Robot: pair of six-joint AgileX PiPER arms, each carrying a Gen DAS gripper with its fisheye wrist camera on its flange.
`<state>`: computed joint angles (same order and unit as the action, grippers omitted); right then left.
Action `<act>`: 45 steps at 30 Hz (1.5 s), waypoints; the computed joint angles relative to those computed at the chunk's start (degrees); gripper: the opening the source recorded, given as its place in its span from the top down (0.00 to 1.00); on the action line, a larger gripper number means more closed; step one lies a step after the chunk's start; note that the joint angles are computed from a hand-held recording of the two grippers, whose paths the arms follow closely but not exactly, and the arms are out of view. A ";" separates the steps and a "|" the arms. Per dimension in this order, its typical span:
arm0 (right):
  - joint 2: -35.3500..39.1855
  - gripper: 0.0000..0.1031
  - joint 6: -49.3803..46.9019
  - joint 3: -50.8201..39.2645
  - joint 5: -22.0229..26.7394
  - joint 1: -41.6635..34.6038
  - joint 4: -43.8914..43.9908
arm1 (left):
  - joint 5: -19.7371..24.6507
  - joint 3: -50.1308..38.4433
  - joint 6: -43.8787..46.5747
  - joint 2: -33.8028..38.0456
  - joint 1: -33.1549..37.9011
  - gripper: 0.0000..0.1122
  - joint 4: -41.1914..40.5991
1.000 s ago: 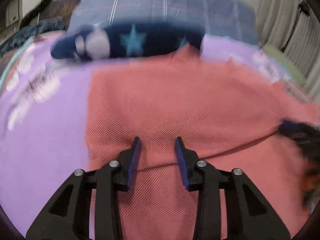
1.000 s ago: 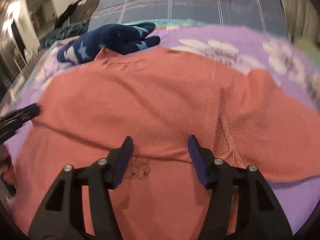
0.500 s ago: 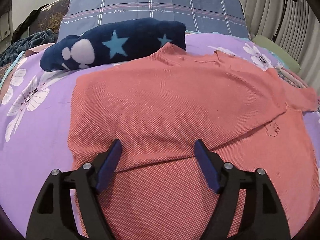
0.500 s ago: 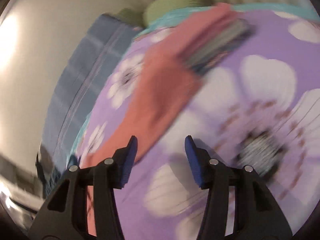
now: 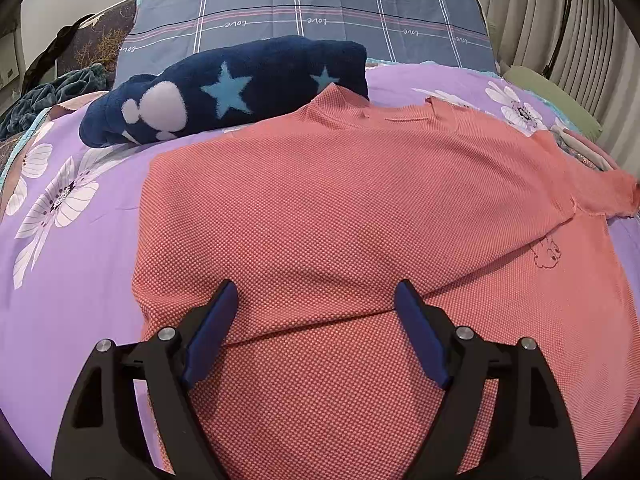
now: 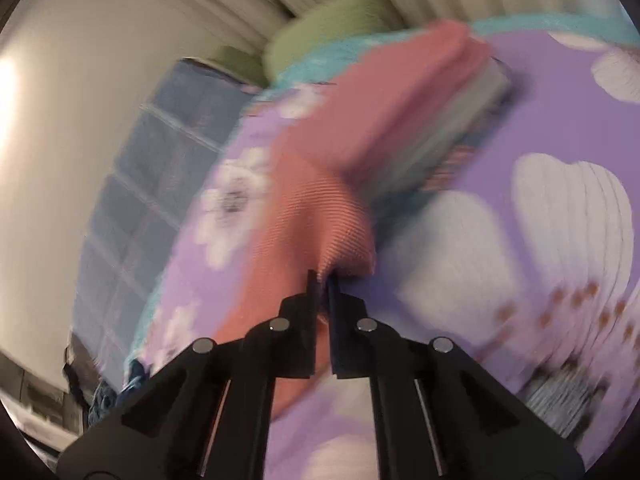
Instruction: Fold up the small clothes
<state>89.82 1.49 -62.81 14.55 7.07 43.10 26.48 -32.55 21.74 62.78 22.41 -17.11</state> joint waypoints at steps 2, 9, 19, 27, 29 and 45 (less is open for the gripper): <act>-0.64 0.96 0.24 -4.34 -0.39 9.42 -4.32 | -0.10 0.06 -0.19 -0.09 -0.08 0.27 0.20; 19.14 0.96 -0.72 -33.70 7.23 36.22 -12.32 | 1.04 0.64 8.64 -1.21 3.83 0.31 -8.63; 37.88 0.93 11.17 -50.26 21.27 46.74 -28.98 | 21.16 0.64 42.38 0.25 25.93 0.55 -39.74; 36.25 0.85 5.13 -45.74 17.25 46.22 -24.26 | 25.81 -3.36 34.44 0.73 17.26 0.34 -39.67; 35.72 0.80 3.84 -44.98 17.15 46.36 -22.86 | 24.70 -5.84 31.24 4.81 13.57 0.34 -38.46; 23.69 0.77 -25.70 -20.29 11.04 36.01 10.91 | 19.49 -23.29 9.14 9.66 -2.44 0.95 -27.35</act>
<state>113.52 -24.20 -83.10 25.59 43.08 54.01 45.97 -55.84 30.88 72.45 19.97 -44.46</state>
